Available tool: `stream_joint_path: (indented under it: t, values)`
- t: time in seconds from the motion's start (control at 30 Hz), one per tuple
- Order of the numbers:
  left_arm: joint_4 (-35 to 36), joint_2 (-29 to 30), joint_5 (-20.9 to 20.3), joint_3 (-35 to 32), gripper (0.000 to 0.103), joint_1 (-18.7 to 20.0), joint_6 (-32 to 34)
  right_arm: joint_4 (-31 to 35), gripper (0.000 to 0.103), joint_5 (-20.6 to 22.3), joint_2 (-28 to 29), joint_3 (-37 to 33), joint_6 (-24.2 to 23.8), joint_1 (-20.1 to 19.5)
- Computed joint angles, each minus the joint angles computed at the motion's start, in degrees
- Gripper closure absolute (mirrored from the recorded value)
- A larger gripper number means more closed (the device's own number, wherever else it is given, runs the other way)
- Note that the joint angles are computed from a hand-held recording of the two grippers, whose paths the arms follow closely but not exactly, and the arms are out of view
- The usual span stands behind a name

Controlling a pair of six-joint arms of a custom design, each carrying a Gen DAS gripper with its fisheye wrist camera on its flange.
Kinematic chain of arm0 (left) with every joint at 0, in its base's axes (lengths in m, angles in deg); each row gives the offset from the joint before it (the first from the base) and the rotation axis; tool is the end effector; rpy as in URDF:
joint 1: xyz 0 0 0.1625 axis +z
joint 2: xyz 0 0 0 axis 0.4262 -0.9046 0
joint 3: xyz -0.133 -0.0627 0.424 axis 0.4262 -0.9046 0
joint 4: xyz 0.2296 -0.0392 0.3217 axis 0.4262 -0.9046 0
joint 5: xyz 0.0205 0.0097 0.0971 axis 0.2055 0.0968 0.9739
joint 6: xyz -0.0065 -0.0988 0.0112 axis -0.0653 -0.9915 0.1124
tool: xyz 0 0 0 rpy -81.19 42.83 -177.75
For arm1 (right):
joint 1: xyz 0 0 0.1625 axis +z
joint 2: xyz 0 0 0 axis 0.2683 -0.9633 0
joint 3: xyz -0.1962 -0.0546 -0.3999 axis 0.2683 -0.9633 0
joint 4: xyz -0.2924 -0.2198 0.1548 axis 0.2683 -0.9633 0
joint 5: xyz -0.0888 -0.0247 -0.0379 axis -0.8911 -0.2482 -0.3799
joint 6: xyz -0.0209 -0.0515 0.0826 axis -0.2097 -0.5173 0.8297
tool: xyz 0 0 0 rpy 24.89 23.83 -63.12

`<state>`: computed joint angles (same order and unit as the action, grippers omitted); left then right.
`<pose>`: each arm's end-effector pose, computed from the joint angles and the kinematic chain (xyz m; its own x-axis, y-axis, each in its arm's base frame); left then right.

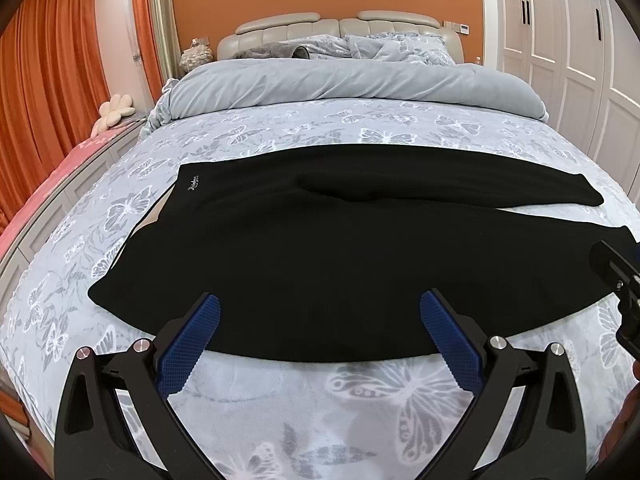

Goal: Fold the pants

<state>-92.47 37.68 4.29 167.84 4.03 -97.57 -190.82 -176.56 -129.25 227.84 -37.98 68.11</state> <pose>-0.3272 -0.4393 -0.0236 -0.6392 0.0013 -0.7690 0.5791 0.6588 -0.4803 0.0496 -0.4115 0.2753 -0.7203 0.1618 0.6745 -0.5003 0.5523 -0.6668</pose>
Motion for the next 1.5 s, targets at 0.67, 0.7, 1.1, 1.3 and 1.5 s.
stream_joint_path:
  t: [0.67,0.7,1.1,1.3,1.5]
  values:
    - [0.56,-0.24,0.03,-0.21,0.005,-0.12,-0.38,0.81,0.005,-0.61,-0.46,0.02,-0.04,0.64]
    - [0.91,-0.23,0.23,-0.26,0.005,-0.11,-0.68,0.79,0.005,-0.56,-0.45,0.04,0.02,0.61]
    - [1.15,-0.19,-0.09,-0.39,0.005,-0.07,-0.72,0.96,0.005,-0.33,-0.43,-0.01,0.00,0.50]
    - [1.11,-0.32,-0.27,-0.45,0.005,-0.01,-0.78,0.75,0.005,-0.42,-0.31,0.01,-0.12,0.56]
    - [1.56,-0.47,-0.39,-0.53,0.005,-0.02,-1.07,0.76,0.005,-0.42,-0.25,-0.02,-0.06,0.63]
